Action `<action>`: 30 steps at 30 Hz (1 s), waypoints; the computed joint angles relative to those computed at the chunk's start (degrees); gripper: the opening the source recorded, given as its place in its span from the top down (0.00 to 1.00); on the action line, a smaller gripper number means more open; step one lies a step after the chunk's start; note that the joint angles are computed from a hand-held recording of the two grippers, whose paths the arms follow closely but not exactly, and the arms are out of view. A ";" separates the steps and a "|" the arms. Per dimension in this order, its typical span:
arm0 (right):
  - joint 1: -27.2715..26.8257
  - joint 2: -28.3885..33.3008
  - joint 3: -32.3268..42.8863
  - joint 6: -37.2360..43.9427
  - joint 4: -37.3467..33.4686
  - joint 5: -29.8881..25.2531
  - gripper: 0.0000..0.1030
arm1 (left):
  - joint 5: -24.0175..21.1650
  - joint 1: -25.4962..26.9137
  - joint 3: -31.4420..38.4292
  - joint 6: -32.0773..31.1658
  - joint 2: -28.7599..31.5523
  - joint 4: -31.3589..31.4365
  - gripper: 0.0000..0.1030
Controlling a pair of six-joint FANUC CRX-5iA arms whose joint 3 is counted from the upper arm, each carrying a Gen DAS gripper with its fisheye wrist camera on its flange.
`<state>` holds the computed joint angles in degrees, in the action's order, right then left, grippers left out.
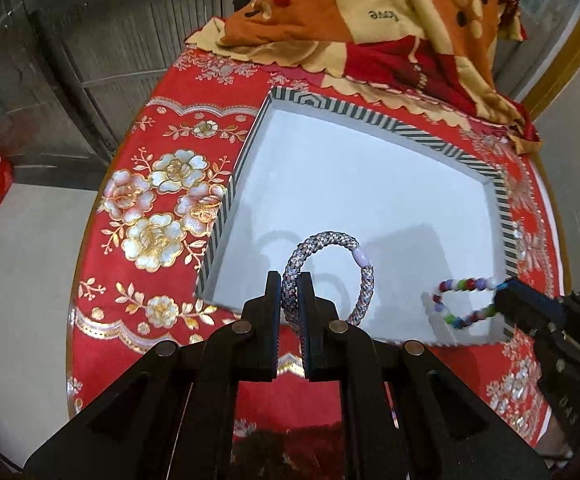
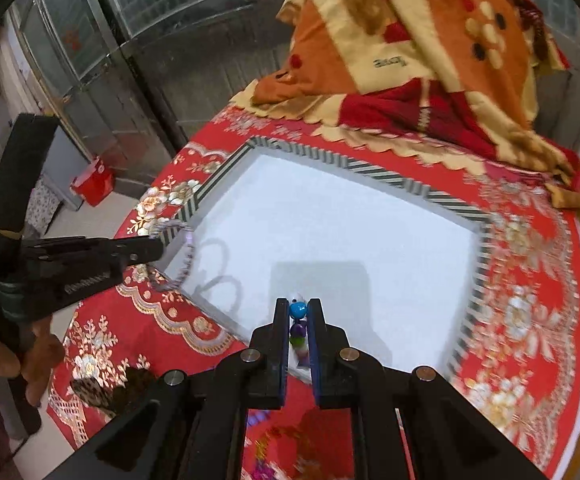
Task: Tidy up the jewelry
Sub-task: 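Lower both bracelets into the white tray and open both tools, then withdraw both tools from the tray back toward the remaining jewelry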
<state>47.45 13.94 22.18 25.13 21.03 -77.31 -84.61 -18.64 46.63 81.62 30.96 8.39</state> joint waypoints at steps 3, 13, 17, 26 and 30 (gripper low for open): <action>-1.58 1.88 1.77 1.71 -2.66 2.33 0.92 | -1.45 -0.21 3.01 1.24 2.44 -0.89 0.94; -7.18 2.67 -1.31 0.36 -12.05 5.26 0.92 | -5.71 -0.97 10.54 3.90 8.98 -4.57 0.94; -7.63 3.86 -0.44 1.78 -14.58 6.41 0.92 | -7.14 -1.17 12.42 4.58 10.73 -5.62 0.94; -6.92 4.01 0.22 3.47 -15.49 7.35 0.77 | -6.39 -0.84 11.53 5.15 10.03 -5.84 0.82; -6.58 1.31 -2.75 1.37 -14.82 9.57 0.65 | -4.65 -0.33 8.46 6.04 8.03 -4.39 0.63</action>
